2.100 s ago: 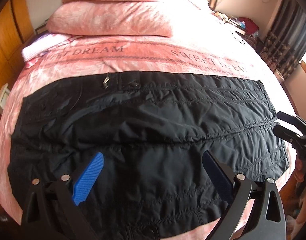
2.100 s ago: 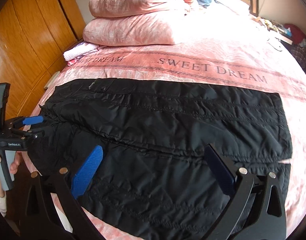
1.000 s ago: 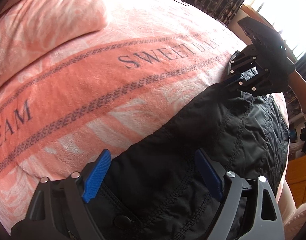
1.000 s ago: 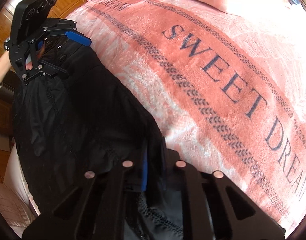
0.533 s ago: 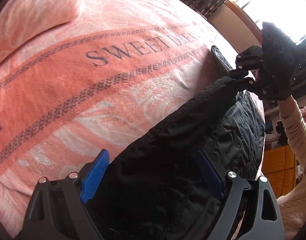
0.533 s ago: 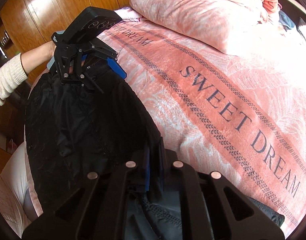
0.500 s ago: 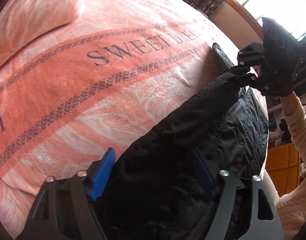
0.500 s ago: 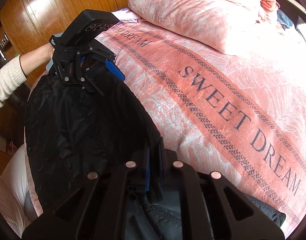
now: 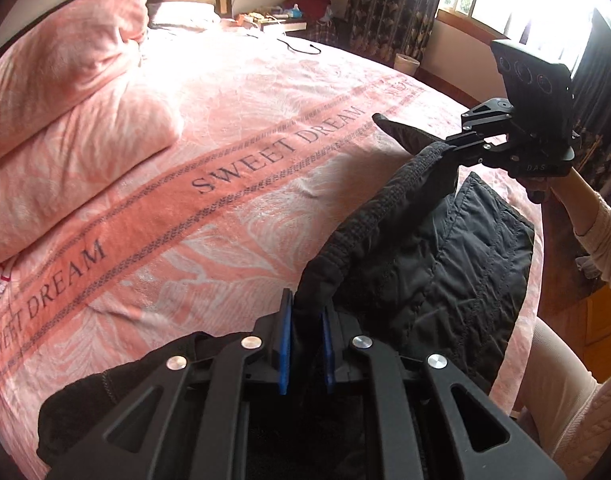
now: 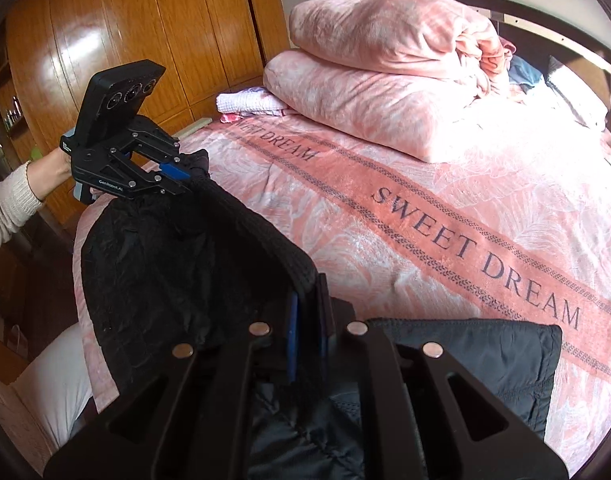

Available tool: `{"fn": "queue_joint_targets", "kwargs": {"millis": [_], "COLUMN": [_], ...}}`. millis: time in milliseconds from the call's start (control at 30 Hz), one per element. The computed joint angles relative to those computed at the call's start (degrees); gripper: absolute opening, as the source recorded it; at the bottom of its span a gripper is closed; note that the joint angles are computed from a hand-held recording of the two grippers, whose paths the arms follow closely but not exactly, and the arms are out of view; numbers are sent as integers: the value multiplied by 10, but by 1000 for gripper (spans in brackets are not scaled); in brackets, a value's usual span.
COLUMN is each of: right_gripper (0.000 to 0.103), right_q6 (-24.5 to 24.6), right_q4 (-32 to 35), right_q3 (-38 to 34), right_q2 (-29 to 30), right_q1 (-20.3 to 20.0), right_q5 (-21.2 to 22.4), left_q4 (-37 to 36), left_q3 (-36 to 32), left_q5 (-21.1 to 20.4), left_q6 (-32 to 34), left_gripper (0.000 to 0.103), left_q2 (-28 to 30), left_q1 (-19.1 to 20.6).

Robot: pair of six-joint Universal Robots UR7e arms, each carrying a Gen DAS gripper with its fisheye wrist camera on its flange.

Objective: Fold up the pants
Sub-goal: 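Lift the gripped pants edge with both grippers and fold it over the pants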

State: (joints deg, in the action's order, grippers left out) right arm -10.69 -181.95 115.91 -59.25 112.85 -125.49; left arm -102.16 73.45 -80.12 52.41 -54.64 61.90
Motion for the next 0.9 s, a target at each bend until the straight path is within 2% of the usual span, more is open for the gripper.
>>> {"fn": "queue_joint_targets", "kwargs": {"millis": [167, 333, 467, 600, 767, 900], "right_gripper": [8, 8, 9, 9, 12, 14], "right_q6": [56, 163, 255, 325, 376, 401], "right_q4": [-57, -101, -122, -113, -115, -112], "right_q3": [54, 111, 143, 152, 161, 158], "right_q2": [16, 42, 74, 110, 140, 144], "right_q1": [79, 131, 149, 152, 132, 136], "right_q5": [-43, -61, -56, -55, -36, -40], "left_q4": [-92, -137, -157, -184, -231, -247], "left_q3": [163, 289, 370, 432, 476, 493], "left_q5": [-3, 3, 24, 41, 54, 72], "left_q6": [-24, -43, -73, -116, -146, -168], "left_gripper": [12, 13, 14, 16, 19, 23], "left_q2": [-138, -249, -315, -349, -351, -362], "left_q1": [-9, -5, 6, 29, 60, 52]}}
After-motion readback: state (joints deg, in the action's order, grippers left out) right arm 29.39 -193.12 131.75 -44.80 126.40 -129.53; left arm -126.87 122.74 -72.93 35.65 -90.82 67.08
